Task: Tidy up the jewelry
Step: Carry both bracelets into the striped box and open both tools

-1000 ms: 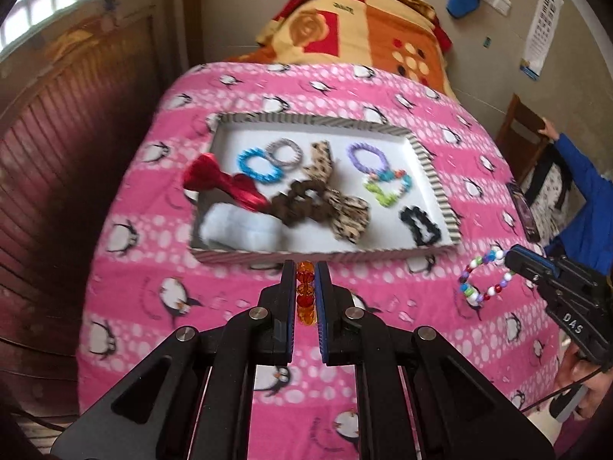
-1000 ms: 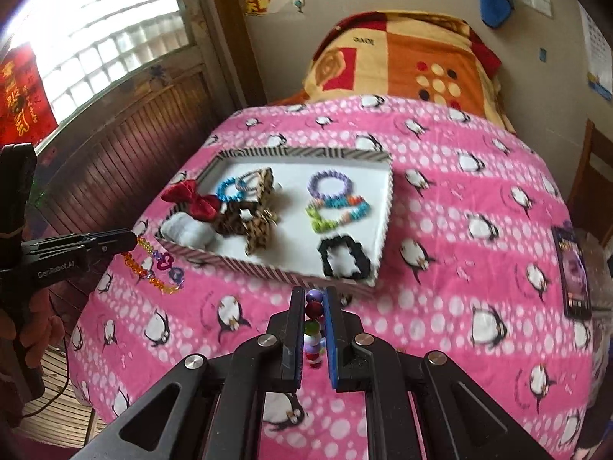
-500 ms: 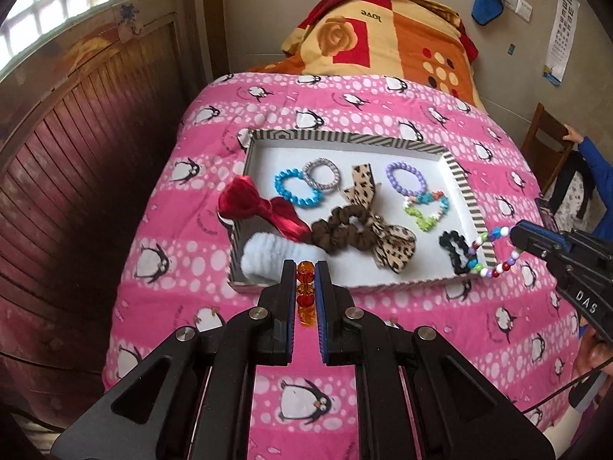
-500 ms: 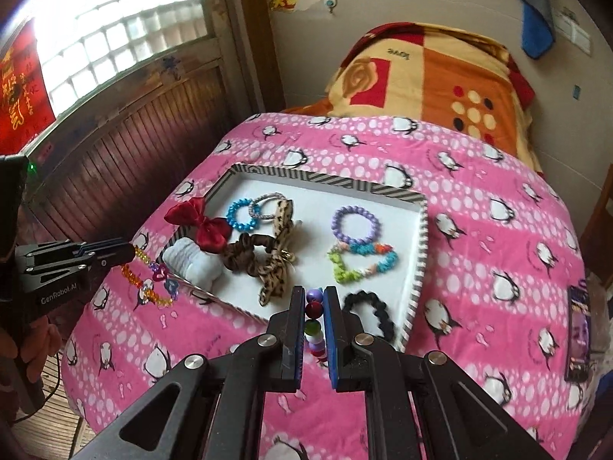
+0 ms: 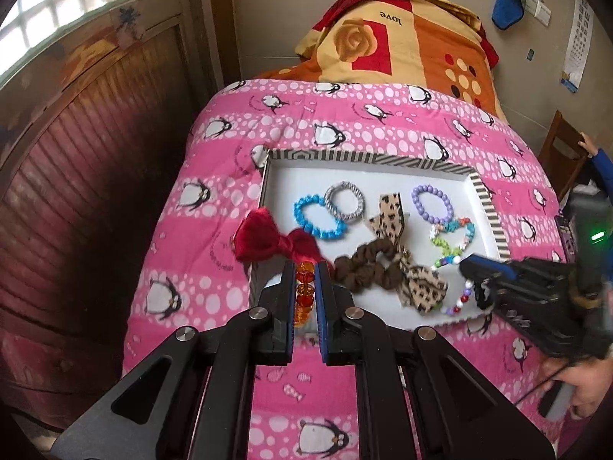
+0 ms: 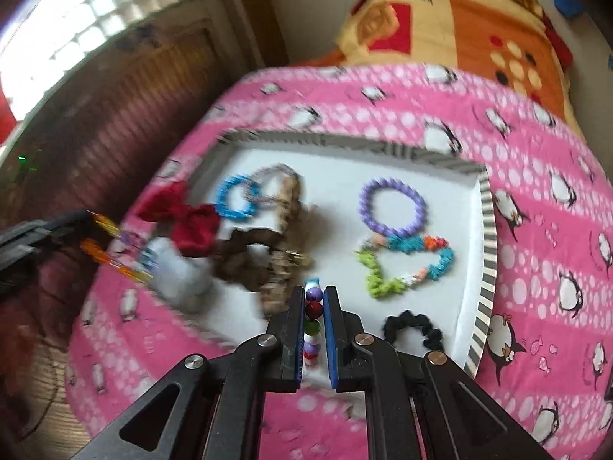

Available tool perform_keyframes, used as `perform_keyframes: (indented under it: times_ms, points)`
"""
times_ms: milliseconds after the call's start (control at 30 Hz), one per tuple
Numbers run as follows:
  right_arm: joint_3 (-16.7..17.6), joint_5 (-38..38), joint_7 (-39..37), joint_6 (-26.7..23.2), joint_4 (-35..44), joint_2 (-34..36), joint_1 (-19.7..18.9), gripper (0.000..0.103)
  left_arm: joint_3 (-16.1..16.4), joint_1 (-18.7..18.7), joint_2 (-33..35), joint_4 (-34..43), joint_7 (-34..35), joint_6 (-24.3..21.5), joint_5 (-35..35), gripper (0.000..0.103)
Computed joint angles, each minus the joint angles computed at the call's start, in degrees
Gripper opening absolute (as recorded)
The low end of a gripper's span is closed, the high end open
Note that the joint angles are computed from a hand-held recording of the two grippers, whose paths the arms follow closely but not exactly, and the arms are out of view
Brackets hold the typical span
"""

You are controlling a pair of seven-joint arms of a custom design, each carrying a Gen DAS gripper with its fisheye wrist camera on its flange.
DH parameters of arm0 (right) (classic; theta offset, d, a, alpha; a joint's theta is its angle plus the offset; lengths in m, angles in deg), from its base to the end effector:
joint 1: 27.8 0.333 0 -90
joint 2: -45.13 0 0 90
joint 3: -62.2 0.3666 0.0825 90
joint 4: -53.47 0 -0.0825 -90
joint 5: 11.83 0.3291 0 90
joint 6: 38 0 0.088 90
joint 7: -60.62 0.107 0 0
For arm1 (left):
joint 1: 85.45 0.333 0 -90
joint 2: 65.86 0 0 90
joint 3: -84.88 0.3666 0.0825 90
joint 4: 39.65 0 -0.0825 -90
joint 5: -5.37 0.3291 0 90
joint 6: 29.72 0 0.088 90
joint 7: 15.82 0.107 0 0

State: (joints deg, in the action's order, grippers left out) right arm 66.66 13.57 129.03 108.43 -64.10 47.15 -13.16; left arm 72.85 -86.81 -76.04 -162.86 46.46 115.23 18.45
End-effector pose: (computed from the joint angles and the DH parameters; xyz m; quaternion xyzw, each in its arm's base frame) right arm 0.5204 0.1731 0.5488 -0.7995 0.5323 -0.0513 0.2735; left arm 0.4681 -0.1228 0.6089 -0.7073 0.6447 -0.2016 0.2085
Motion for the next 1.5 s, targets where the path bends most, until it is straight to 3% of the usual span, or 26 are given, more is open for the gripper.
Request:
perform_keyframes:
  times_ms: [167,367,500,667,800,867,933,1000,1033,1267,1500]
  points:
    - [-0.35,-6.38,7.64,0.53,0.85,4.07,-1.08,0.009,0.28,-1.06,5.67,6.23,0.81,-0.39,0.12,0.008]
    - [0.99,-2.75,4.13,0.4,0.96,4.7,-2.43,0.009,2.17,-4.07,15.32,17.15,4.23,-2.48,-6.39,0.008]
    - [1.1,0.77,2.8,0.72,0.58,3.89,-3.24,0.019,2.96,-6.18,21.35,23.94,5.99,-3.43,-9.35,0.008]
    - [0.38,3.01,1.08,0.38,-0.56,2.17,-3.64,0.023,4.6,-7.97,26.33,27.91,6.46,-5.17,-10.8,0.008]
    - [-0.04,4.65,-0.05,0.82,-1.03,1.4,-3.44,0.037,6.64,-9.03,27.15,26.61,4.22,-6.72,-8.04,0.008]
    - [-0.14,5.86,-0.44,1.46,-1.36,1.02,-3.24,0.037,7.12,-9.18,27.2,25.99,3.29,-7.62,-6.84,0.01]
    - [-0.26,6.8,-0.86,1.61,-1.69,0.47,-3.06,0.037,7.5,-9.36,26.94,25.07,2.5,-8.33,-5.21,0.019]
    - [-0.41,6.72,-0.54,2.05,-1.97,0.24,-2.72,0.038,7.66,-9.46,25.73,23.0,1.83,-7.24,-3.5,0.045]
    - [-0.46,6.62,-0.35,2.1,-2.08,0.05,-2.57,0.038,7.58,-9.3,25.07,21.95,1.6,-6.35,-3.21,0.048]
    - [-0.49,5.32,2.29,5.43,-3.63,-1.11,-1.27,0.042,7.65,-9.58,18.68,14.38,-6.06,-4.23,4.94,0.049]
    - [-0.52,1.44,5.86,6.96,-5.99,-3.13,0.38,0.042,5.27,-7.97,12.11,6.52,-12.27,-2.3,11.25,0.049]
